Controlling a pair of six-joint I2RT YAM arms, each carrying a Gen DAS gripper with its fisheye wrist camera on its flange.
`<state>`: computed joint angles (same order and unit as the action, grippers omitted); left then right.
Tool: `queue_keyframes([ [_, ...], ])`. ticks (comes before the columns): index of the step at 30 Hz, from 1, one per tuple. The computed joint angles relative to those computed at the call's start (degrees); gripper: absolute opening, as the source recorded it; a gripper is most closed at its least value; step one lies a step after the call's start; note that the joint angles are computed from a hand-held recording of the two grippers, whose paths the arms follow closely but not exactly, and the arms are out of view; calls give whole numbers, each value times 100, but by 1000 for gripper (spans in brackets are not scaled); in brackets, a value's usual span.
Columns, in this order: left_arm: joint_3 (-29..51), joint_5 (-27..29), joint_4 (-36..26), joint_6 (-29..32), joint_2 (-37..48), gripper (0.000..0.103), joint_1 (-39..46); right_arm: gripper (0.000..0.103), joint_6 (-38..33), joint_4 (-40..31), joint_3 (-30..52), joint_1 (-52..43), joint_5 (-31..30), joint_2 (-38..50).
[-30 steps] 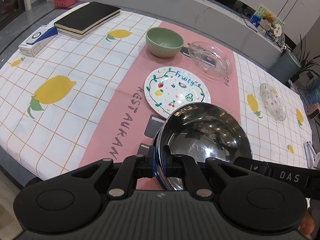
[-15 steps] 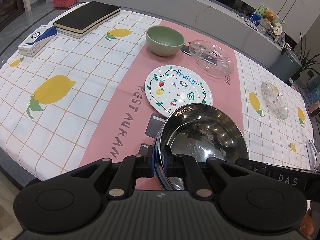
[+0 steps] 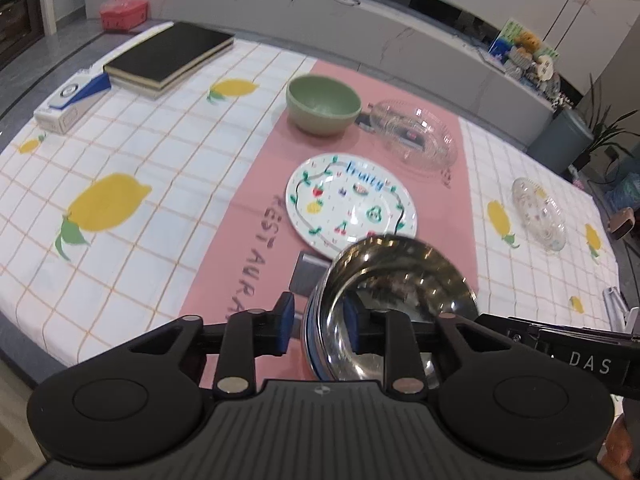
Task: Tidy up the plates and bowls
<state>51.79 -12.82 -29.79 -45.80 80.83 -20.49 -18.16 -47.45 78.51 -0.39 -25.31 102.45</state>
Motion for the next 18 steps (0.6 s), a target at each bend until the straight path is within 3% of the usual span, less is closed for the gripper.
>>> queue_keyframes([
  [7,205,-19,79,639,-265,41,414,44,80,-14,545,119,-79,136],
  [18,557,335,584,1829,14,43,1387,52,423,-148,2075,665,154,1085],
])
